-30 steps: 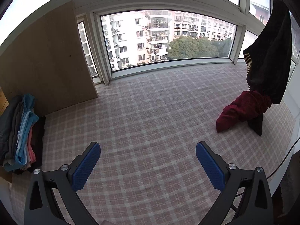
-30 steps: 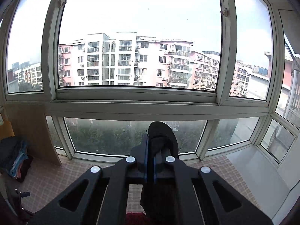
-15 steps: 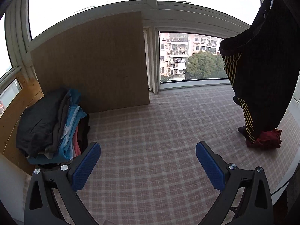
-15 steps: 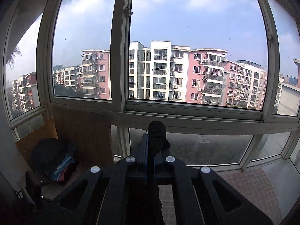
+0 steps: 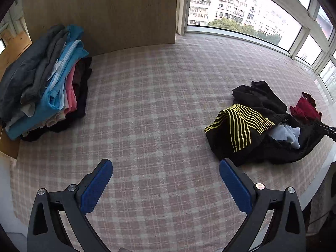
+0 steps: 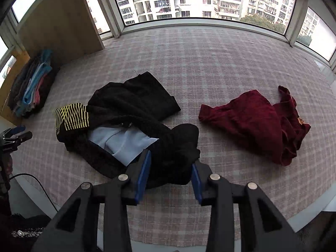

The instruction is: Fold clothes

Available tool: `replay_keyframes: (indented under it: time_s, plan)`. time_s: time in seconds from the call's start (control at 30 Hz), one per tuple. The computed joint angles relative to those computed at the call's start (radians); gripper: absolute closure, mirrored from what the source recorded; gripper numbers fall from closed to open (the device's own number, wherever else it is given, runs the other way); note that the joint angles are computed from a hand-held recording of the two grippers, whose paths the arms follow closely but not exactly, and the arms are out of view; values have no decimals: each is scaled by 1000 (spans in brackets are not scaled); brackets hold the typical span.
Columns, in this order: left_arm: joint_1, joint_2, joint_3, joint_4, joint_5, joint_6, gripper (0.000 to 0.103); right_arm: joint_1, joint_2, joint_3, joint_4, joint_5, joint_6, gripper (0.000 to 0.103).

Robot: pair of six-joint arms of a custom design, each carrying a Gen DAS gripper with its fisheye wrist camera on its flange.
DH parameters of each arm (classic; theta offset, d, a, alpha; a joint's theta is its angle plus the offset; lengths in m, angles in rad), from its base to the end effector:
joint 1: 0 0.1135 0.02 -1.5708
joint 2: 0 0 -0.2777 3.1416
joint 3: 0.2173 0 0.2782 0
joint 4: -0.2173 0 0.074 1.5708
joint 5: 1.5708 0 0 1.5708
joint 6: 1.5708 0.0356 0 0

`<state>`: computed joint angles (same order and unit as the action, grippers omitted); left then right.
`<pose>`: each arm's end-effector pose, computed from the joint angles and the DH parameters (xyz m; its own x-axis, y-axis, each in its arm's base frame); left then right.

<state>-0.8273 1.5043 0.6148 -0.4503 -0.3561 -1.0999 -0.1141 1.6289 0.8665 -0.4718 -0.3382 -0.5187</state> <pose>0.1742 -0.1711 0.1128 -0.8656 -0.2926 -0.4063 -0.2987 0.9530 -0.0501 0.3089 -0.0235 0.1449 -0.8137 -0.3775 -0.4421 -0.4661 0.8781 0.1082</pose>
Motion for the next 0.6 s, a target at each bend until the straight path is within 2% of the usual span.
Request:
replay_keyframes:
  time_s: [0.07, 0.13, 0.2, 0.3, 0.4, 0.47, 0.53, 0.6]
  plan:
    - [-18, 143, 71, 66, 33, 46, 1, -27, 7, 34, -43, -17, -37, 64]
    - [-41, 277, 167, 70, 43, 77, 1, -54, 12, 65, -85, -25, -70, 63]
    - [-49, 381, 253, 60, 51, 103, 1, -79, 7, 82, -116, -19, -98, 62]
    - [-43, 508, 378, -30, 14, 94, 1, -77, 27, 88, -106, -18, -122, 60]
    - [-34, 541, 415, -41, -6, 89, 2, -61, 73, 101, -85, -23, -138, 54]
    - [-26, 541, 418, -11, 6, 105, 12, -25, 124, 100, -36, 1, -146, 53]
    - [-17, 542, 420, 12, 25, 122, 34, 18, 204, 110, 26, 63, -141, 53]
    - [-2, 544, 421, 20, 59, 142, 43, 45, 291, 140, 68, 117, -132, 53]
